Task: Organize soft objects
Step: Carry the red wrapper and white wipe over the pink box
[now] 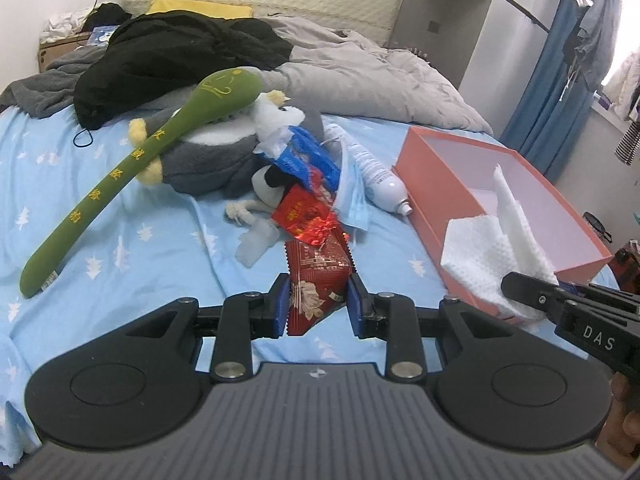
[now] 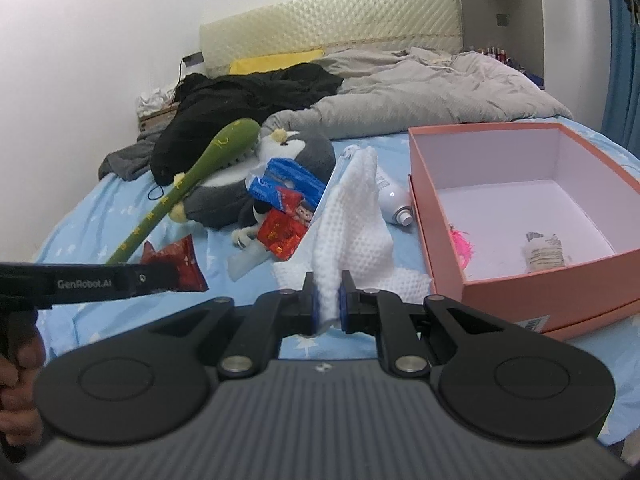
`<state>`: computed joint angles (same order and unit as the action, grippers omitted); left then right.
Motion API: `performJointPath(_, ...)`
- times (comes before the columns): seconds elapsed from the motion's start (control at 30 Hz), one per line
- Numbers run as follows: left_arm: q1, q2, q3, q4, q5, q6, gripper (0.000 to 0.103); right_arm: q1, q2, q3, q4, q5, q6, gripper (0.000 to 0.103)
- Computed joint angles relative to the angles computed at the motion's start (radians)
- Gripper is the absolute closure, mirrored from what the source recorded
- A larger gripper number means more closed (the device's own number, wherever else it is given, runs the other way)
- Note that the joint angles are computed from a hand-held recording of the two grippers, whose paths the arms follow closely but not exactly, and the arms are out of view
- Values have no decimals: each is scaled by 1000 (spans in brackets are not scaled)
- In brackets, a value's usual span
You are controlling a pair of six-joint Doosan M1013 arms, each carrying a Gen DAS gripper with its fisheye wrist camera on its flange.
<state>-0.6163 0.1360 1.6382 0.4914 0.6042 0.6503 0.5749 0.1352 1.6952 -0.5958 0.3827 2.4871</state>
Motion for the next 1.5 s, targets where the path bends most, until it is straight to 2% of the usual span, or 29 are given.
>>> performJointPath(0.3, -33, 12, -42, -15, -7, 52, 69, -9, -40, 27, -77, 6, 93, 89)
performJointPath(0.57, -56, 38, -85, -110, -34, 203, 69, -21, -83, 62, -111, 50, 150, 89)
performJointPath(0.93, -78, 85, -150, -225, -84, 332, 69, -29, -145, 112, -203, 118, 265, 89)
performJointPath(1.3, -61, 186, -308, -393, -82, 510, 69, -86, -118, 64, -361, 142, 391, 89)
performJointPath(1.5, -57, 261, -436, -424, -20, 578, 68, -142, -79, 1, -273, 137, 260, 89)
